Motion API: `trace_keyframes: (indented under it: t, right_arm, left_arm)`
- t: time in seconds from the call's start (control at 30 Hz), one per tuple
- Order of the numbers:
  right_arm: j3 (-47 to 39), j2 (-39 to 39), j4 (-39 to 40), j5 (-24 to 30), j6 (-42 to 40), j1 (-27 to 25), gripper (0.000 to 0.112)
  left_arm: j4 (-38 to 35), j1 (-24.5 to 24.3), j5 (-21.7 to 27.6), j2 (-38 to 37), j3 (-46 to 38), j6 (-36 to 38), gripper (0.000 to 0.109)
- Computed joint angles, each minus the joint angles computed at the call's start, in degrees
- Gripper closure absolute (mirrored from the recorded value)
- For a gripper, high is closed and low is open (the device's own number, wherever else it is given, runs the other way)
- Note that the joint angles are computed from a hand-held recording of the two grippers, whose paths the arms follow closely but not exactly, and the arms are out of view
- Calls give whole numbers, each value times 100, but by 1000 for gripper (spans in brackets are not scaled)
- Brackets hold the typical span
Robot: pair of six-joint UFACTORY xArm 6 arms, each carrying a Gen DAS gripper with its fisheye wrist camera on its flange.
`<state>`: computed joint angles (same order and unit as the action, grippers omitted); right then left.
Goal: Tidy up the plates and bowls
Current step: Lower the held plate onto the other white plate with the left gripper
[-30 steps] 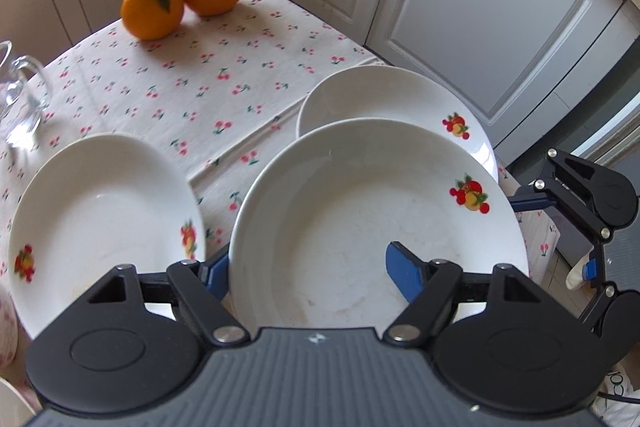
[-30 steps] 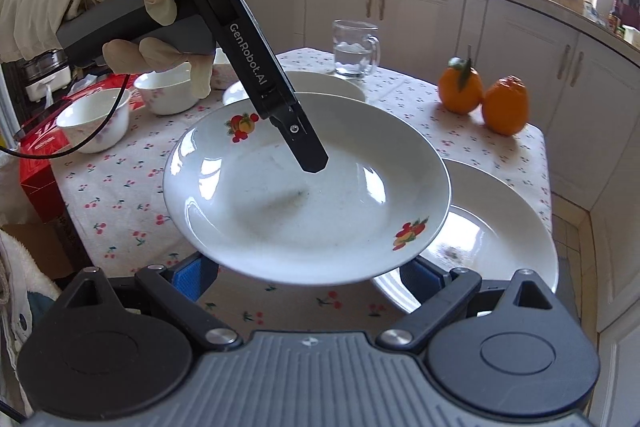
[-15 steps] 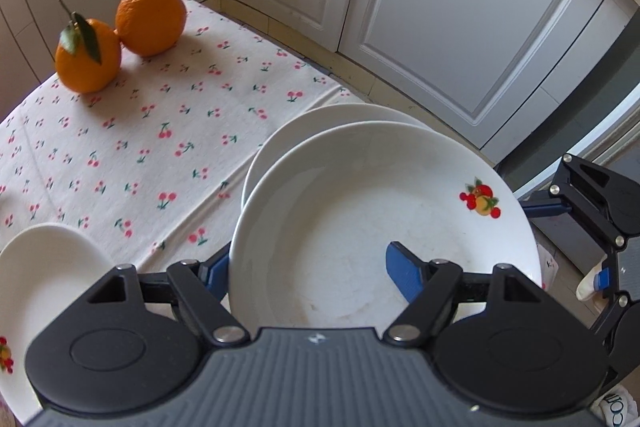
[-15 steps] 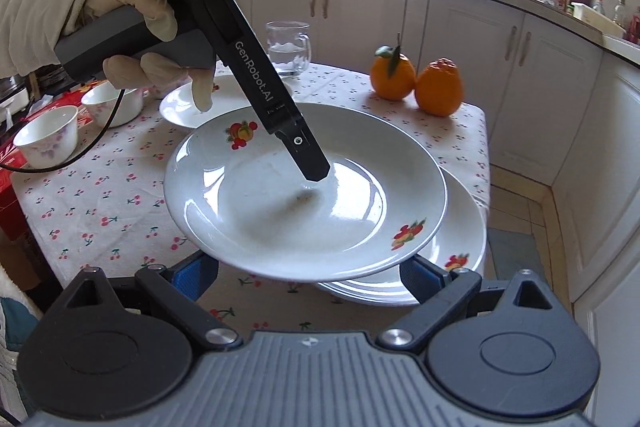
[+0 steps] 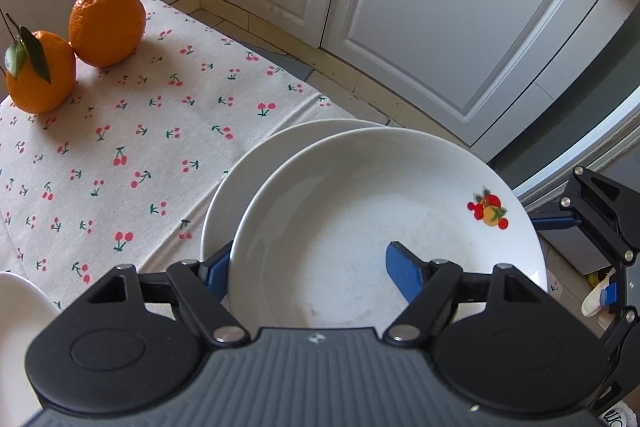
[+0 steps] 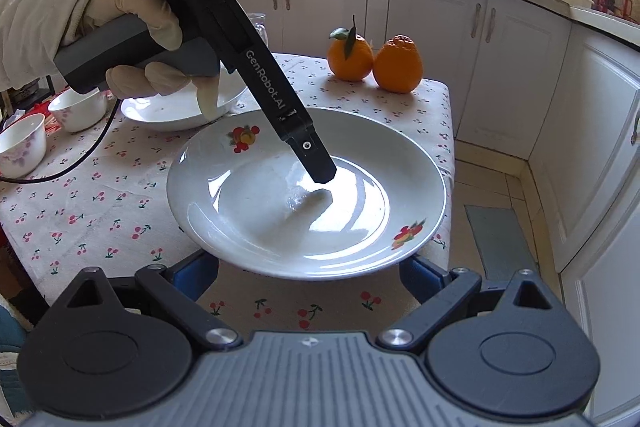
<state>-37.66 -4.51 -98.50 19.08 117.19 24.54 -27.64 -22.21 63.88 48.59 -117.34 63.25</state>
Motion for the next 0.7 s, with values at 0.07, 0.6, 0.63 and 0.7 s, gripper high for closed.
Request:
trace_keyframes:
  t: [0.07,0.6,0.63,0.7]
  right_arm:
    - [15,-22,18,12,2,2,13]
    - [82,-115,268,153,-163,46,13]
    - [88,-121,261,163,-140,50,13]
    - [110,-145,215,177,-72,55,13]
  left_arm:
    - [17,-10,27,66,-71,-23,32]
    - [-133,-43,282,391,-530,-49,31]
    - [-146,-42,298,406,-552,-46,31]
    - [-155,-45,306,418,-563,-23,30]
